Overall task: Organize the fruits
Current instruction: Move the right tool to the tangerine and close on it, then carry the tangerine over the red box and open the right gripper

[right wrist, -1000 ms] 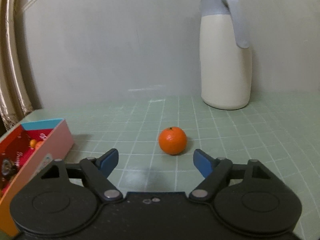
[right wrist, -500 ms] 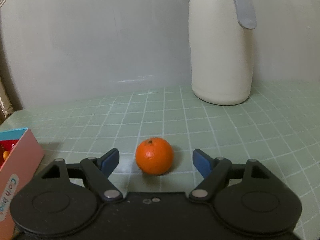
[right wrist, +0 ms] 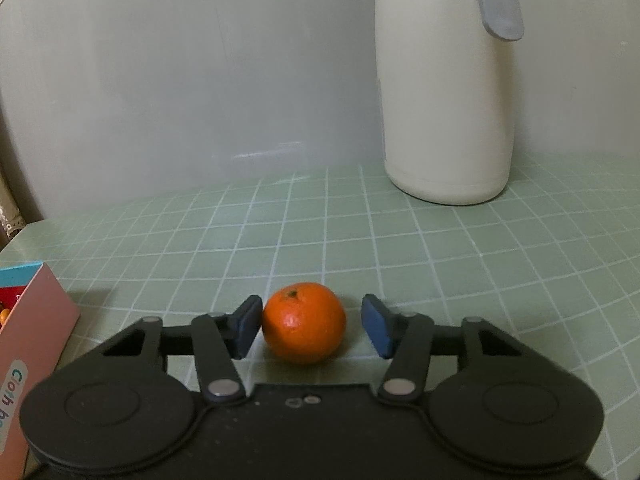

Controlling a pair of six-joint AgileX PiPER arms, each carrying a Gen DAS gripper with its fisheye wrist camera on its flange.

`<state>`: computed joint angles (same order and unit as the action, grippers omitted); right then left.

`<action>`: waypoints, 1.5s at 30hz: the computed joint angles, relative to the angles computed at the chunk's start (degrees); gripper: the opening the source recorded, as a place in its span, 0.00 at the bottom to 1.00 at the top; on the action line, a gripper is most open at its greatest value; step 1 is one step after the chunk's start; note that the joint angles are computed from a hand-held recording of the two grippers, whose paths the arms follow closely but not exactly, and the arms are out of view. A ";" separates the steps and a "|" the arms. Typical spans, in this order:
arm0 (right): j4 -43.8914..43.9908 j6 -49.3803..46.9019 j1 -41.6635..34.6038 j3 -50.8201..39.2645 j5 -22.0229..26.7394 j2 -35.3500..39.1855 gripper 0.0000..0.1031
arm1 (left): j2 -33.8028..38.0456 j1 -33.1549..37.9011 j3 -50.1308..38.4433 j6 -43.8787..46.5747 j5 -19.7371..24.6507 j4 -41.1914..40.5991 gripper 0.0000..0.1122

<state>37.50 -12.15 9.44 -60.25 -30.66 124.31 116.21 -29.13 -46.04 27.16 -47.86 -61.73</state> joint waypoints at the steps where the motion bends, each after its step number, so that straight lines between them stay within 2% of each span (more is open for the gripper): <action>1: -0.58 0.58 -0.11 0.27 -0.09 -0.12 0.48 | 0.00 0.02 0.00 -0.05 0.01 -0.02 0.84; 7: -3.31 2.39 -0.68 0.26 0.12 0.15 0.40 | 0.08 0.12 -0.24 0.35 0.47 -0.36 0.85; 24: -5.73 3.43 0.85 2.17 -0.49 -0.75 0.40 | -0.02 -0.18 0.34 -0.02 0.18 0.03 0.86; 40: -11.80 7.22 5.16 8.09 -4.51 -4.41 0.40 | -0.68 -0.88 1.70 -0.33 -0.89 -0.76 0.86; 45: -11.17 6.50 7.89 9.09 -5.89 -5.57 0.40 | -1.15 -0.74 3.22 -1.20 -1.55 -0.18 0.87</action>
